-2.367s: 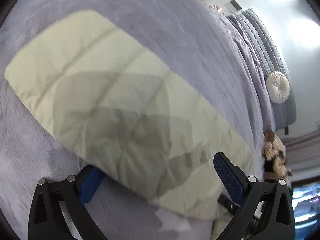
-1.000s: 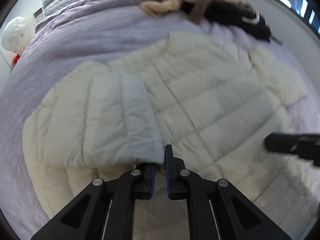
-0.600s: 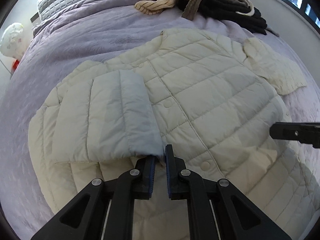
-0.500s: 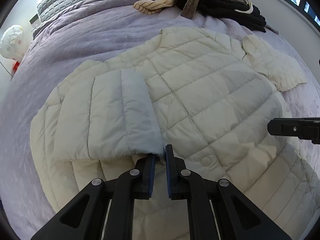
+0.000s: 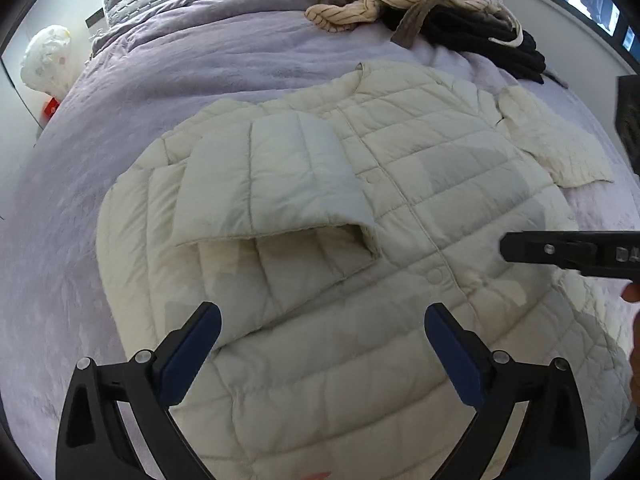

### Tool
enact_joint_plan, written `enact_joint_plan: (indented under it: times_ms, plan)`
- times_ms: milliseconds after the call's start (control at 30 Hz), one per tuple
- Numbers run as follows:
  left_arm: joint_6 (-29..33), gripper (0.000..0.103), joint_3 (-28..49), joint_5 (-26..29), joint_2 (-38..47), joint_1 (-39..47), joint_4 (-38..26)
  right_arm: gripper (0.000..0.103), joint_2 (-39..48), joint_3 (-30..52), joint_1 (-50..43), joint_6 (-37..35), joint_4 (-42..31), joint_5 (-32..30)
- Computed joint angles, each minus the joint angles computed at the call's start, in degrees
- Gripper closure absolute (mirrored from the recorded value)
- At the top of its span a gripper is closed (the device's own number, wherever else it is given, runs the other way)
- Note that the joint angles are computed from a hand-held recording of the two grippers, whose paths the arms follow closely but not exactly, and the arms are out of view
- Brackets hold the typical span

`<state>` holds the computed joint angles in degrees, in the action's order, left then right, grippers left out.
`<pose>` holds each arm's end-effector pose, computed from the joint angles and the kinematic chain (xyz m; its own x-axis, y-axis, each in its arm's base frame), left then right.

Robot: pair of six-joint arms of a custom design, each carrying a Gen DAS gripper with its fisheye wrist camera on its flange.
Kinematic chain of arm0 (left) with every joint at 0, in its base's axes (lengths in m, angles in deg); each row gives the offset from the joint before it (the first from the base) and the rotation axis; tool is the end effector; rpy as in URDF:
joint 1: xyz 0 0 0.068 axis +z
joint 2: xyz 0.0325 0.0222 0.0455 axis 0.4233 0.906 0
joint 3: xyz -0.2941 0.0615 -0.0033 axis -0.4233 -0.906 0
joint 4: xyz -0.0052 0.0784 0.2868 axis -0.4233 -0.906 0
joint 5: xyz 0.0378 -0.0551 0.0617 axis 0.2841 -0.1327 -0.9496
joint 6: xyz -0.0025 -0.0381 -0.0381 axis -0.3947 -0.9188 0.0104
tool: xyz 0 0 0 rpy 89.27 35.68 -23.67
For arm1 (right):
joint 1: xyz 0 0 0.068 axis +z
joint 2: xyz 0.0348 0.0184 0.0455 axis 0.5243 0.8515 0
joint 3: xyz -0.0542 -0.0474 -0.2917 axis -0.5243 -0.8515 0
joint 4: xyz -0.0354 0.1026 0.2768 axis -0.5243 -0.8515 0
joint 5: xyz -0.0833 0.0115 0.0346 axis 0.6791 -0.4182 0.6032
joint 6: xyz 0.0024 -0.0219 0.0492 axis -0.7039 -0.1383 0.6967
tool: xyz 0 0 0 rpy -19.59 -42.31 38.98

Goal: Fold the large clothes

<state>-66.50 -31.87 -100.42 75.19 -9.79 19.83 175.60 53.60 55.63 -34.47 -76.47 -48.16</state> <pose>0.2231 -0.1459 0.2460 -0.9114 0.0311 -0.4104 0.0388 0.9992 -0.0104 0.2990 0.1459 0.2284 -0.9732 -0.1048 -0.2047 -0.1800 0.9011 0.3944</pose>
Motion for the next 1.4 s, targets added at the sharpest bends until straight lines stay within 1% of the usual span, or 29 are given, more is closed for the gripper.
enact_joint_plan:
  times_ms: [33,100,167,200,267,300,367,433,500,533,567,633,700,733,767,800,833,867,967,1067,1100,1167,1233,1267,1333,1367,1400]
  plan:
    - [-0.49,0.001,-0.49,-0.15,-1.4,0.04,-0.04,0.059,0.13,0.29,0.65,0.2,0.05,0.6]
    - [-2.38,0.001,-2.12,-0.22,-5.49,1.51,0.25,0.044,0.14,0.98,2.23,0.46,0.46,2.34]
    - [-3.3,0.001,-2.85,-0.28,-8.67,4.03,-0.68,0.016,-0.29,1.64,4.29,0.09,1.27,5.31]
    - [-3.62,0.001,-3.37,-0.79,-10.36,6.23,-1.0,0.015,-0.59,2.27,6.17,-0.48,2.06,8.09]
    - [-4.81,0.001,-4.16,-3.31,-12.82,10.47,-1.79,0.015,-0.22,3.98,9.34,-2.97,2.8,11.34]
    - [-4.72,0.001,-4.46,-3.69,-13.48,12.79,-2.04,0.015,0.37,5.08,10.87,-4.53,2.84,12.48]
    - [-3.36,0.001,-5.48,-2.02,-14.24,19.94,-1.78,0.015,2.36,7.83,14.98,-8.16,2.64,16.35]
    - [-2.36,0.001,-6.79,-0.88,-14.32,26.12,-0.75,0.015,4.73,10.06,19.55,-11.73,3.19,21.51]
    - [-2.37,0.001,-8.24,-2.24,-13.58,28.6,0.31,0.015,7.05,11.53,22.95,-14.75,4.73,25.77]
    - [-2.89,0.001,-8.93,-3.63,-12.51,29.62,0.76,0.015,8.38,12.18,24.2,-16.07,5.66,27.44]
    - [-3.08,0.001,-9.59,-3.86,-11.83,30.32,1.21,0.015,10.03,13.06,25.2,-17.17,6.61,28.6]
    - [-3.36,0.001,-11.54,-2.52,-10.27,31.46,3.12,0.015,12.91,14.87,25.98,-18.07,7.25,30.34]
    - [-2.95,0.001,-12.36,-1.76,-8.45,31.96,4.68,0.015,16.23,17.0,26.79,-18.45,7.5,34.39]
    - [-2.92,0.001,-12.82,-1.83,-7.28,31.5,5.74,0.016,17.49,17.89,26.98,-18.38,7.44,35.86]
    - [-3.07,0.001,-13.01,-2.25,-6.55,30.99,6.2,0.027,18.12,18.12,26.98,-18.11,7.61,36.88]
    - [-3.28,0.001,-13.09,-2.78,-5.69,30.41,6.69,0.043,18.31,18.09,26.68,-16.99,8.04,37.26]
    - [-3.61,0.001,-13.26,-3.5,-4.59,29.66,7.3,0.09,18.12,17.83,25.68,-15.76,8.07,35.66]
    - [-4.08,0.001,-13.08,-3.91,-3.73,28.97,7.33,0.096,17.71,17.69,24.59,-13.39,7.51,33.38]
    - [-4.16,0.001,-13.4,-3.85,-2.75,28.91,8.17,0.096,14.02,13.61,18.2,-2.28,10.2,22.05]
    - [-3.64,0.001,-13.2,-3.97,-1.85,28.98,8.38,0.096,10.01,7.18,11.19,9.59,14.73,10.81]
    - [-3.54,0.001,-13.19,-4.14,-1.89,28.93,8.13,0.096,8.78,4.27,8.36,14.12,16.93,6.06]
    - [-3.36,0.001,-12.56,-4.65,-0.58,28.74,8.23,0.095,7.6,0.96,5.26,19.28,18.9,1.63]
    - [-3.44,0.001,-12.02,-5.28,0.45,28.23,8.27,0.094,6.04,-2.5,2.51,23.82,20.64,-1.6]
    - [-3.27,0.001,-11.92,-5.47,0.25,28.21,7.93,0.094,5.02,-3.75,1.77,25.15,21.02,-2.03]
    - [-3.18,0.001,-11.54,-5.98,0.71,27.82,7.76,0.094,2.16,-5.28,1.08,25.97,20.26,0.0]
    - [-3.53,0.001,-11.26,-6.28,0.94,27.36,7.48,0.094,0.59,-5.4,1.25,25.8,19.19,2.42]
    - [-3.8,0.001,-11.12,-6.49,1.09,27.02,7.31,0.094,-1.09,-5.14,1.88,25.27,17.94,6.1]
